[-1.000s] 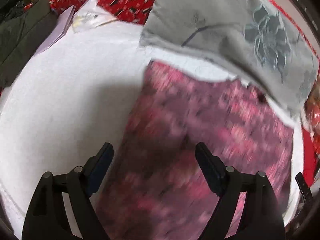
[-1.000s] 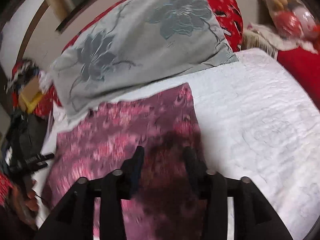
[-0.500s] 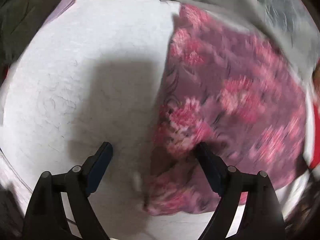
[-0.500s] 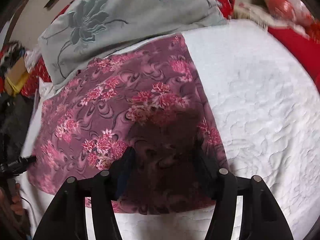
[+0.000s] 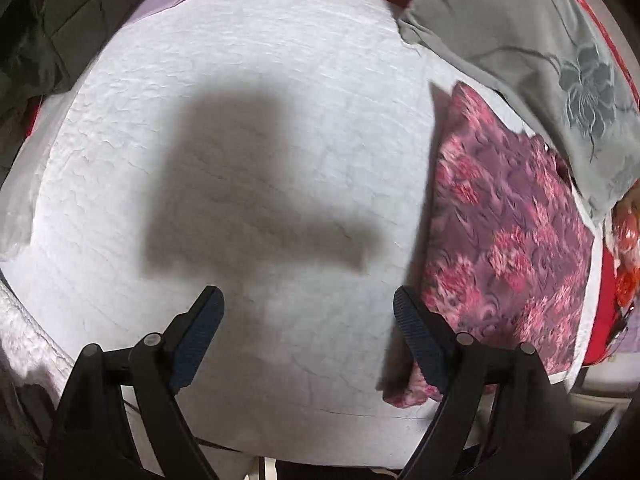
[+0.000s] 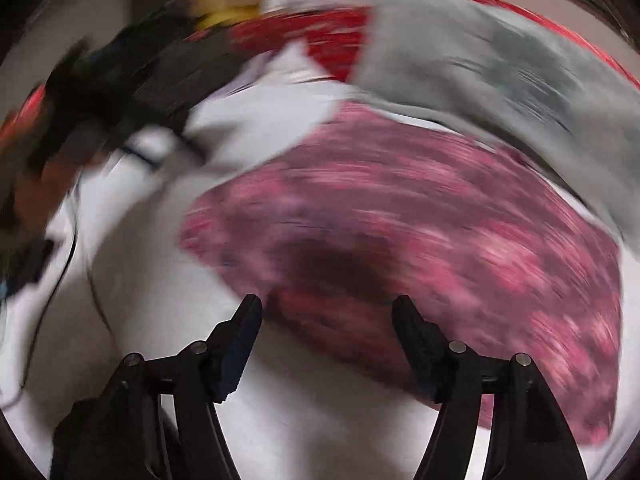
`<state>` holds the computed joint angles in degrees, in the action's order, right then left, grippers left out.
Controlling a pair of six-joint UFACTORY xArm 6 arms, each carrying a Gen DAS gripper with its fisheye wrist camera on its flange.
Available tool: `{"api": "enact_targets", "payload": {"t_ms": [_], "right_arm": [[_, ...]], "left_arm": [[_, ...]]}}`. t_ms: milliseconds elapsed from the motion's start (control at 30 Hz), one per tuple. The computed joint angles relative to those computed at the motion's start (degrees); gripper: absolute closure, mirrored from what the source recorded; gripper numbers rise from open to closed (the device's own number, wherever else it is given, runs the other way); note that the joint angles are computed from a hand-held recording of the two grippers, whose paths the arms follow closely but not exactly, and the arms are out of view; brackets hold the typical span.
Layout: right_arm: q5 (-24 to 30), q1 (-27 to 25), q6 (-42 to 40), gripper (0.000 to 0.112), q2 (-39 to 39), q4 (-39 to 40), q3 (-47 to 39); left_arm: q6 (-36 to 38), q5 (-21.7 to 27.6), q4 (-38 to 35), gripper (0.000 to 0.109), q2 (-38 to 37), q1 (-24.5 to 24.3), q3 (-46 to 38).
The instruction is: Fold small clothes
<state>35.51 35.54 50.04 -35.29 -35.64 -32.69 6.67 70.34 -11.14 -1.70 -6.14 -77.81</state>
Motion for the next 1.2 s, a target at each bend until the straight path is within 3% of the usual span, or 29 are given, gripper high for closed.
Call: {"api": "enact_targets", "payload": {"t_ms": [100,200,300,333,367,433,667,800,867,933,1000,1200], "right_arm": [[-1.43,2.80,-0.12,0.042,10.07,-4.87,-5.78],[2.48,5.41,3.20,0.043,17.61,-11.69,-11.47],[3.35,5.39,9.92,0.045,20.43,-21.60,-13.41],[3.75,5.32,11.80,0.056,21.30,-23.44,-14.19],[2.13,4.20,12.66,0.084,21.55,-24.16,-14.39],[2.45,3.67,12.91,0.102,21.47,-24.22,-14.75],[-4.31,-1.15,20.39,0.102,12.63,-29.17,-9.53],[-6.21,-1.83,19.59,0.102,11.25,-28.13,-8.71],[-6.95,-2.08,19.63,0.102,10.35,-27.81,-8.08],[-7.91,-2.53,20.28,0.102,9.13,-27.68,-7.09],[-8.36,-2.76,21.73,0.103,7.49,-28.20,-5.73],[-11.67,-6.13,23.04,0.104,0.50,-26.43,-0.85]], "left_arm": [[0.56,1.02,-1.29,0.021,1.72,0.78,-1.80],[1.09,2.83,-3.39,0.021,3.34,0.83,-3.79],[2.41,6.52,-8.51,0.021,7.34,0.92,-8.29],[2.76,8.17,-10.99,0.021,8.49,1.23,-9.61],[2.90,10.35,-14.36,0.021,10.85,1.51,-12.08],[2.54,12.87,-18.16,0.021,13.87,1.46,-15.17],[-0.45,17.49,-24.87,0.021,23.82,-2.39,-25.52],[-1.72,16.14,-24.14,0.021,24.38,-5.49,-26.81],[-2.30,15.84,-23.98,0.031,24.35,-6.63,-27.12],[-2.21,16.62,-22.46,0.069,24.43,-7.92,-28.15],[-2.26,15.66,-17.63,0.087,23.32,-9.98,-27.99],[-5.00,12.95,-17.52,0.089,18.83,-11.94,-25.78]]}}
